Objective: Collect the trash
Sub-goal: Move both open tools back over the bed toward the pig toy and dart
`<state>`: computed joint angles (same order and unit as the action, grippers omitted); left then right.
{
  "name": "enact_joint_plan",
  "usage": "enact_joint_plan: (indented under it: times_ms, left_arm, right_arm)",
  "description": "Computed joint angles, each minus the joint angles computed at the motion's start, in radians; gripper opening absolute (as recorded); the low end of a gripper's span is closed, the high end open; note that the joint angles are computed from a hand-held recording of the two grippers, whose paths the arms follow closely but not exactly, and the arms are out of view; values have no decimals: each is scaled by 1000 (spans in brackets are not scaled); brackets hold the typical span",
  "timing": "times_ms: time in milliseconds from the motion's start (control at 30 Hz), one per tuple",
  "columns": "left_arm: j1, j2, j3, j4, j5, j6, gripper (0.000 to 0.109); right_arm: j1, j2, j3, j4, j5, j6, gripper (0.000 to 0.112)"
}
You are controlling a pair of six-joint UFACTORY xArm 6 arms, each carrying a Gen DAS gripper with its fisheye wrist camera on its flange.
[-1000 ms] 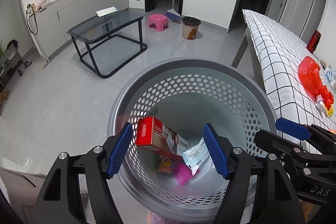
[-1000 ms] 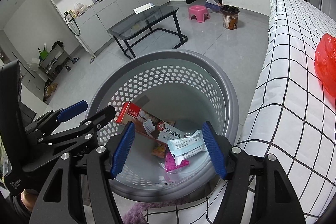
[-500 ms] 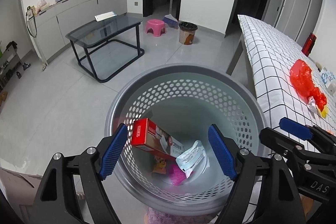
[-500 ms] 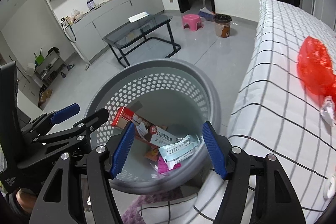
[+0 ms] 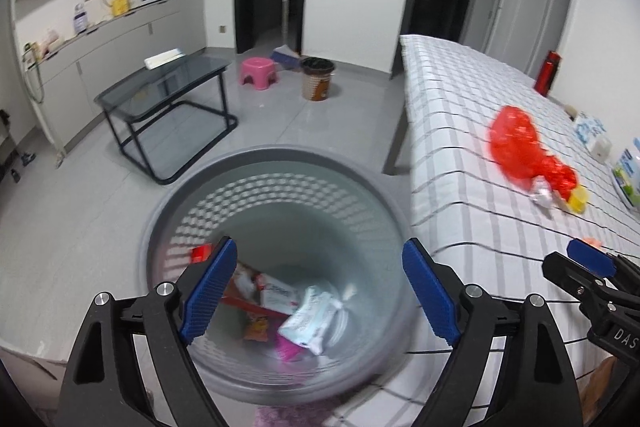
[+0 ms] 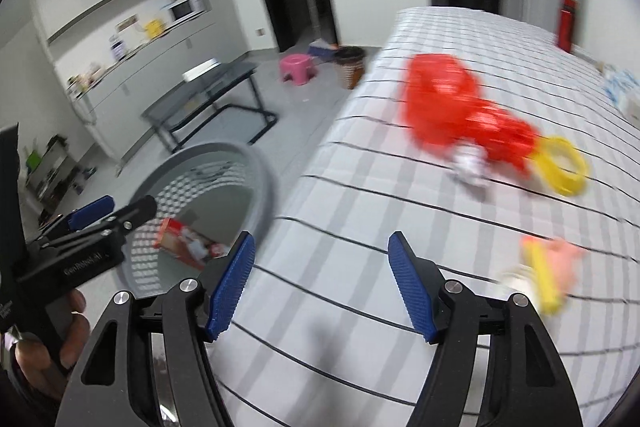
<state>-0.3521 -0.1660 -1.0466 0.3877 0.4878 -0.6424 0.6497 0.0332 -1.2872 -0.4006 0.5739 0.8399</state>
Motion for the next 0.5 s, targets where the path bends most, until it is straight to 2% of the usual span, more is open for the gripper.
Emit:
enact_joint_plan:
  times_ms: [200, 500]
  left_arm:
    - [-93, 71, -79, -27, -14, 25, 83]
    - [-225, 197, -225, -80, -2, 70, 83]
  right_arm:
    - [-60, -173, 166, -114, 46, 135, 66]
    - [-161, -356, 354, -132, 79, 192, 66]
